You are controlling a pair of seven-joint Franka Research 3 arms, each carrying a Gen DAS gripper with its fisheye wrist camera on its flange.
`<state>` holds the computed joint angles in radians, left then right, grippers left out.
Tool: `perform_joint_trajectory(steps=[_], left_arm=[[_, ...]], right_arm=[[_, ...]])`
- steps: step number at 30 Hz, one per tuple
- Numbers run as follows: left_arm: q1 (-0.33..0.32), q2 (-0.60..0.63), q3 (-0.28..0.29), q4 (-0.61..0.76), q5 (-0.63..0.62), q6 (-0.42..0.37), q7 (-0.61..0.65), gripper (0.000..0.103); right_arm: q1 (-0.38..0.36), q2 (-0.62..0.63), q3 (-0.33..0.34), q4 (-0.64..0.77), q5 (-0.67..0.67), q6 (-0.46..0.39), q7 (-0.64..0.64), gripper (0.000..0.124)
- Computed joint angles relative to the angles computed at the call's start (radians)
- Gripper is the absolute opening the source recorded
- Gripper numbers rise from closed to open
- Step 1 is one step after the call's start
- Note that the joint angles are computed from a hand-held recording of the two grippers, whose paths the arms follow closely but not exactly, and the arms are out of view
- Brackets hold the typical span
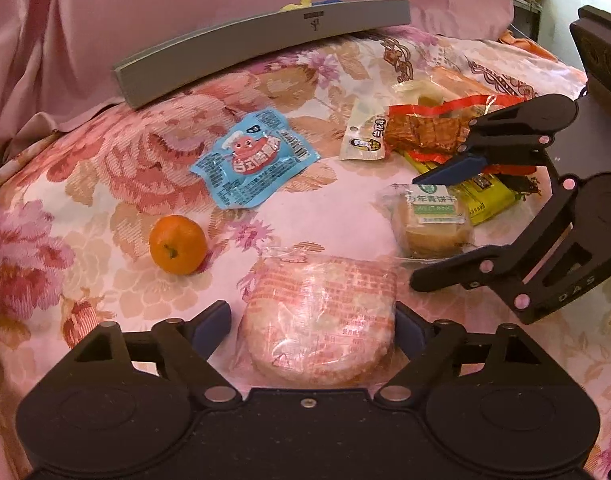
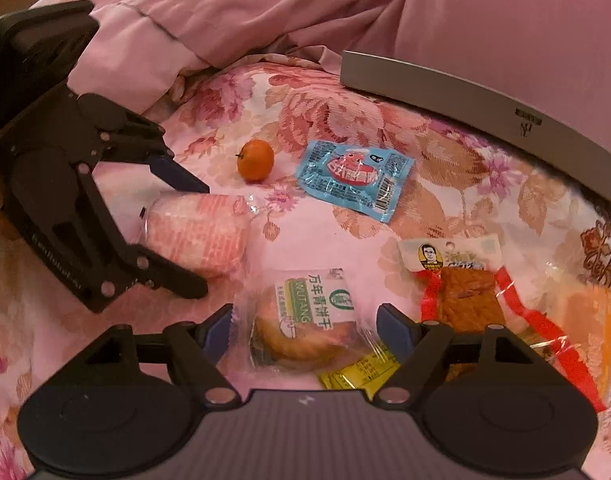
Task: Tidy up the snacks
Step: 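Grasp the round pink biscuit with the left gripper while the right grasps the green-labelled cake pack, then carry both packs into the grey tray and open both grippers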
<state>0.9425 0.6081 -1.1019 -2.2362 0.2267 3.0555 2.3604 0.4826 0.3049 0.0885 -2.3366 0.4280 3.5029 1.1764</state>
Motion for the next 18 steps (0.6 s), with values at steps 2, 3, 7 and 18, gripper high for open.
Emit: perform_joint_trajectory(steps=[2, 3, 7, 18], left_arm=[[0.011, 0.005, -0.011, -0.003, 0.001, -0.004, 0.004, 0.077], [0.013, 0.004, -0.013, -0.006, 0.001, 0.0, 0.003, 0.077], [0.009, -0.014, -0.006, -0.025, 0.0, 0.033, -0.042, 0.077], [-0.044, -0.136, 0.065, -0.11, 0.007, 0.187, -0.328, 0.076]], right_arm=[[-0.01, 0.012, 0.009, 0.008, -0.007, 0.007, 0.017, 0.074], [0.005, 0.016, -0.003, 0.012, 0.005, 0.008, 0.009, 0.072], [0.04, 0.02, -0.02, 0.003, 0.05, 0.045, -0.011, 0.062], [0.224, 0.069, -0.072, 0.037, 0.408, 0.205, -0.288, 0.059]])
